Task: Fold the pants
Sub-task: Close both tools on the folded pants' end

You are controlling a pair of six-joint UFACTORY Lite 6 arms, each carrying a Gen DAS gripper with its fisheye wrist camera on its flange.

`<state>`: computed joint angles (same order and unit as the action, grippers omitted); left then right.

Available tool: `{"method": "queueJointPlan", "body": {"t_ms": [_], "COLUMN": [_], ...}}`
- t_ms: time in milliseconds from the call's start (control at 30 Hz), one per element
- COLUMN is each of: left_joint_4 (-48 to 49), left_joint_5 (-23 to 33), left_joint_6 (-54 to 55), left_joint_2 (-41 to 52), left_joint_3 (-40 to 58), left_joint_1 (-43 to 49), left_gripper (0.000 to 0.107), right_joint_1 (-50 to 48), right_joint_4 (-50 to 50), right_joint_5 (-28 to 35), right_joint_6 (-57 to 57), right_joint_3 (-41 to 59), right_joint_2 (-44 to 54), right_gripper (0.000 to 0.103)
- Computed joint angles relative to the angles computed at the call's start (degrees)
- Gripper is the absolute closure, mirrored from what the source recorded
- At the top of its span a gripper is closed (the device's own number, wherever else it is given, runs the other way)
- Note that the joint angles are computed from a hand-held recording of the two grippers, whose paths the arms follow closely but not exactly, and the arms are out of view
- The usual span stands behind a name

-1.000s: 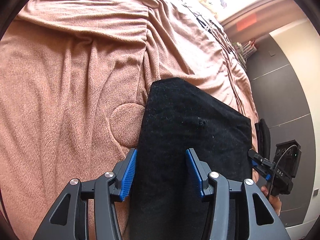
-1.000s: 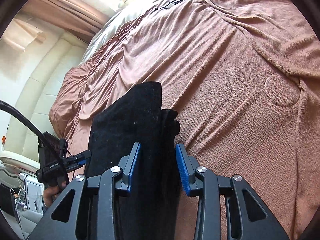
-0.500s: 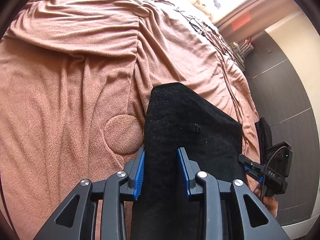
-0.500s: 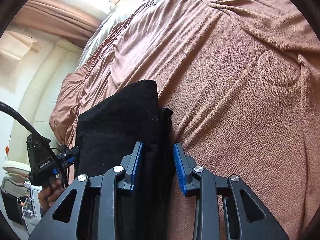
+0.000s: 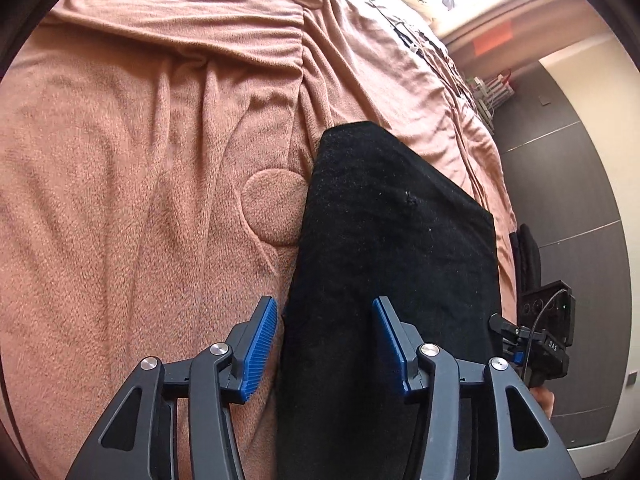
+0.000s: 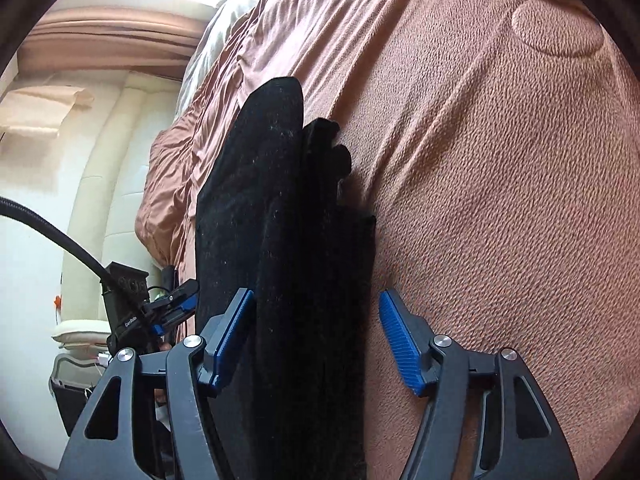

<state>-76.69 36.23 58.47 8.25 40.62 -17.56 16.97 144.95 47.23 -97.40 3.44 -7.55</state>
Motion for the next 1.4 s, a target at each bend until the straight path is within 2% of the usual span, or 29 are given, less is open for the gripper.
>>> {"method": "queueJointPlan", "body": {"t_ms": [200,267,333,433,600,667,800,867,1000,1067,1200,1400], "left_joint_4": [-3.8,-4.4,-4.8,-5.5,-5.4,-5.9,-8.4,-10.7,-13.1,-13.3,-13.0,-13.1], "left_joint_5": [3.7,4.8,5.3,6.1,5.8,5.7,6.3,6.7,6.9,6.3,6.8,6.1], "left_joint_6": [5.2,6.1,6.9,8.1,7.8,8.4,9.9,12.0,14.0,13.9,13.7,12.9], "left_joint_2": [0.5,0.7,0.3,-2.3,-3.1,-2.6,0.4,2.4,3.2,2.4,-1.4,-9.8], "left_joint_3": [-3.4,-3.8,-4.4,-5.6,-5.7,-5.7,-5.2,-5.0,-4.7,-4.8,-6.2,-9.8], "left_joint_1": [2.3,2.7,2.6,2.1,1.4,1.3,0.0,-0.4,-0.7,-1.0,-0.4,-1.0], "left_gripper": [0.051,0.051,0.051,0.052,0.052,0.052,0.052,0.052,0.06,0.066,0.078,0.081], "right_joint_1": [-8.5,-9.5,-11.4,-14.2,-15.7,-11.9,-11.5,-9.0,-7.8,-6.0,-1.0,12.4], "right_joint_4": [-6.0,-6.1,-7.6,-9.8,-10.1,-6.3,-7.2,-6.3,-6.0,-4.2,0.1,15.7], "right_joint_5": [10.3,11.2,12.8,14.2,15.7,14.9,13.6,14.1,12.4,8.8,3.0,-6.2], "right_joint_6": [-4.5,-6.4,-7.9,-10.4,-13.8,-13.4,-12.9,-12.6,-12.7,-12.6,-11.6,-15.4], "right_joint_3": [6.0,7.6,6.9,3.3,1.9,2.2,1.4,3.6,6.1,5.4,2.3,-0.9], "right_joint_2": [13.9,16.2,16.0,11.7,12.9,13.9,12.1,15.2,15.6,11.6,1.9,-10.8], "right_gripper": [0.04,0.048,0.06,0.069,0.066,0.064,0.06,0.058,0.058,0.06,0.071,0.075]}}
